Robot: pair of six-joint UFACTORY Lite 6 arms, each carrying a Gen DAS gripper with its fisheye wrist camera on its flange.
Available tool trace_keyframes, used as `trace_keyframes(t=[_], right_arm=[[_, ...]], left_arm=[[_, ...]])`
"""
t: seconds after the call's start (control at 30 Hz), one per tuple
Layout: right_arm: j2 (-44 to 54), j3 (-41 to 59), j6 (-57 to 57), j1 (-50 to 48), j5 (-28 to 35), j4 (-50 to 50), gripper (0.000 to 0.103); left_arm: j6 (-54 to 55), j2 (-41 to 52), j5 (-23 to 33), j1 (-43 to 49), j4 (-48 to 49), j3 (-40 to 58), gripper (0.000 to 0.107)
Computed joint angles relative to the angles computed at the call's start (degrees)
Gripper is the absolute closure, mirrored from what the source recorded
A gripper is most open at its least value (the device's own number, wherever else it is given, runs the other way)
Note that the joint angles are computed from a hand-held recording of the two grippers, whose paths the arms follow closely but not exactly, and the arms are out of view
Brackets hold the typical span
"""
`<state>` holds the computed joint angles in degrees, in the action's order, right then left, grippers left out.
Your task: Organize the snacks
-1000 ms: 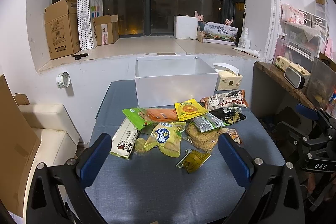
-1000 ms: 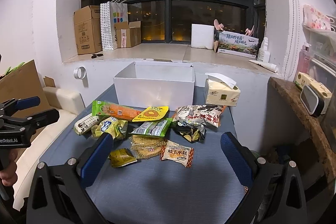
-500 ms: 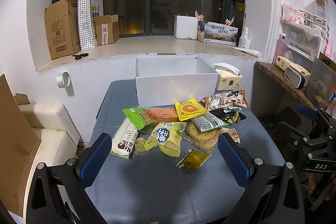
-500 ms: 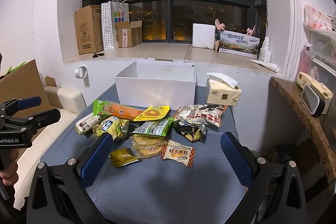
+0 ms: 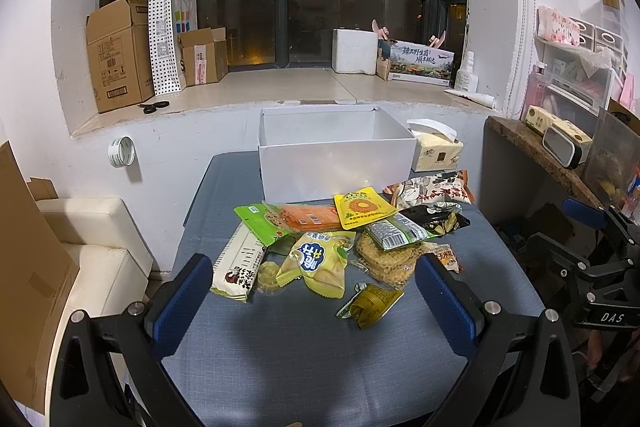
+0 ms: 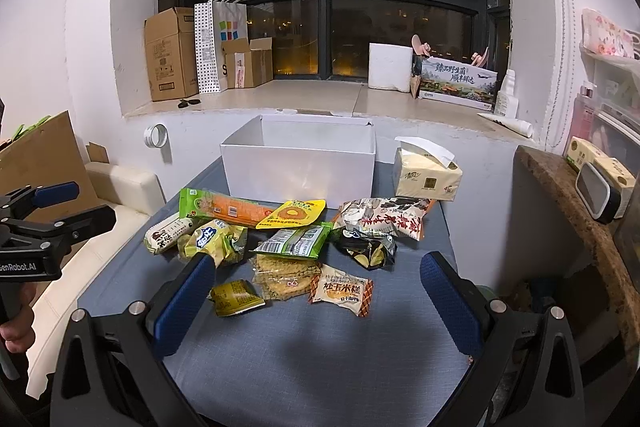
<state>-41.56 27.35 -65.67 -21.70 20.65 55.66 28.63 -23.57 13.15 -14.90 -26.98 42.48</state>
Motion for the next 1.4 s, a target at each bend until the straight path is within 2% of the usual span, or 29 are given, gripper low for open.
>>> trace_keyframes(t=[0.83, 0.97, 1.1, 1.27, 1.4], right_arm=[[1.95, 0.34, -2.52, -2.01, 1.45, 2.4, 0.0], [4.98, 0.98, -8.05, -4.09, 2.75, 7.29, 0.0], [15.43, 6.03, -15.23, -7.1, 4.3, 14.06, 0.0], [36.16, 20.21, -21.18, -10.31, 6.47, 21.72, 0.0], [55.38, 38.4, -13.63, -11.02, 7.29, 20.26, 0.0]], left_arm=[[5.61, 0.05, -0.28, 0.94, -4.69, 0.05, 0.004], [7.8, 0.34, -0.07, 1.14, -7.07, 0.03, 0.004], [17.72, 1.7, 1.69, 2.63, -16.94, 0.15, 0.004], [23.64, 2.72, 2.59, 3.48, -23.19, -0.04, 0.004], [28.1, 4.45, 4.49, 5.61, -28.38, 0.67, 0.004]])
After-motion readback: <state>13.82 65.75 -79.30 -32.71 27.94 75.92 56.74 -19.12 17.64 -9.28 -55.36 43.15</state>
